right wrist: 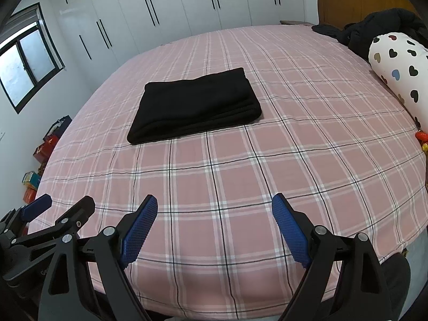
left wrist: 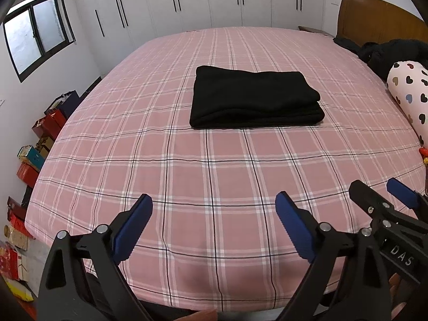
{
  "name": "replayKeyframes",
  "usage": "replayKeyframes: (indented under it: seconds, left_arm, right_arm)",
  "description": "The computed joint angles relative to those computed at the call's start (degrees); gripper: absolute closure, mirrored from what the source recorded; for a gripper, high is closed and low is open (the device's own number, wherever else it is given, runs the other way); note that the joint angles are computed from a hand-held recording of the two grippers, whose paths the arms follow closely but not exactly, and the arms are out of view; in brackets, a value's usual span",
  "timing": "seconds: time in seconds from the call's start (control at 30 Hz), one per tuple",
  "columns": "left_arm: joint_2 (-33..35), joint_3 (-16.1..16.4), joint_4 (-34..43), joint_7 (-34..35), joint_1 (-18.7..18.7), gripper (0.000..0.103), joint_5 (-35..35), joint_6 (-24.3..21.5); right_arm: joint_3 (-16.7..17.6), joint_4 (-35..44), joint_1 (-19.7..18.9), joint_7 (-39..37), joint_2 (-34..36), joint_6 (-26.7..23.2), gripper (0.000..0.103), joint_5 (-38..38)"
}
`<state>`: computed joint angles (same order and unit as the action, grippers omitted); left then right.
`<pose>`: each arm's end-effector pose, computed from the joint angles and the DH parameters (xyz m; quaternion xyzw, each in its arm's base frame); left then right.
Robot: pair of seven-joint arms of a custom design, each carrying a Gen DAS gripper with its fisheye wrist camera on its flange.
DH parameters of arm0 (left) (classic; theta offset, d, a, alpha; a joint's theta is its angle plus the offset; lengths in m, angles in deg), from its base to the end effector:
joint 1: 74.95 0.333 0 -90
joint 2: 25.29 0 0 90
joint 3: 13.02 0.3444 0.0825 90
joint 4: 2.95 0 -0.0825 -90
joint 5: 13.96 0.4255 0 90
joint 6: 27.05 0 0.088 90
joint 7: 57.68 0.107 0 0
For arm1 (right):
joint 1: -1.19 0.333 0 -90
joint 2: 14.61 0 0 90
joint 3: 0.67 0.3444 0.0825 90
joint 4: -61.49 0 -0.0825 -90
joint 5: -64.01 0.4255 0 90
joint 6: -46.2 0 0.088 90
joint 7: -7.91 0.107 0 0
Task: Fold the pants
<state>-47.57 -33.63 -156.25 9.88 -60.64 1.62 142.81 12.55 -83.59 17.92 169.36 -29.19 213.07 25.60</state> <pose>0.4529 -0.0692 0.4223 -0.6690 0.6632 -0.1983 0.2708 0.4106 0.2826 0.4238 -0.6285 0.6973 -0.1678 0.3010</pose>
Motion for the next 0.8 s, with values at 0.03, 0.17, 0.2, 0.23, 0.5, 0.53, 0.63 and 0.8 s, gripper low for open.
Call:
replayKeyframes:
  seconds: [0.03,0.17,0.2,0.23,0.5,0.53,0.63,0.8]
  left_arm:
    - [0.0,0.1,0.0,0.1,-0.1,0.012,0.0,-0.2]
    - [-0.1,-0.1,0.0,-0.3,0.1,0.012,0.2,0.0]
    - [0.0,0.1,-0.1,-0.2,-0.1,0.012,0.1,0.0]
    - [0.0,0.2,-0.2,-0.2,-0.2,0.012,-0.1,0.1]
    - [0.0,4.8,-2.0,4.0,-4.4,0.011,-6.0,4.1]
    - [0.1,6.2,-2.2,5.5,-5.8,0.011,-7.7,4.5]
    - [-0.4,1.8,-2.4,4.9,-1.6,0.011,-7.5,5.4]
    - [-0.5,-2.9,-1.3,2.3,3.3,0.012,-5.1,2.1]
  right_arm:
    - [-0.1,0.0,0.1,-0.2,0.0,0.0,0.017,0.1]
    - [-0.2,-0.1,0.2,-0.8,0.0,0.0,0.017,0.5]
    - [-0.3,-0.2,0.2,-1.0,0.0,0.0,0.017,0.6]
    - [-0.3,-0.1,0.2,-1.0,0.0,0.0,0.017,0.6]
    - [-0.4,-0.2,0.2,-1.5,0.0,0.1,0.017,1.3]
    - [-0.4,-0.2,0.2,-1.7,0.0,0.2,0.017,1.3]
    - [-0.2,-0.2,0.2,-1.7,0.1,0.2,0.017,1.1]
    - [-0.2,-0.2,0.2,-1.7,0.1,0.0,0.017,1.2]
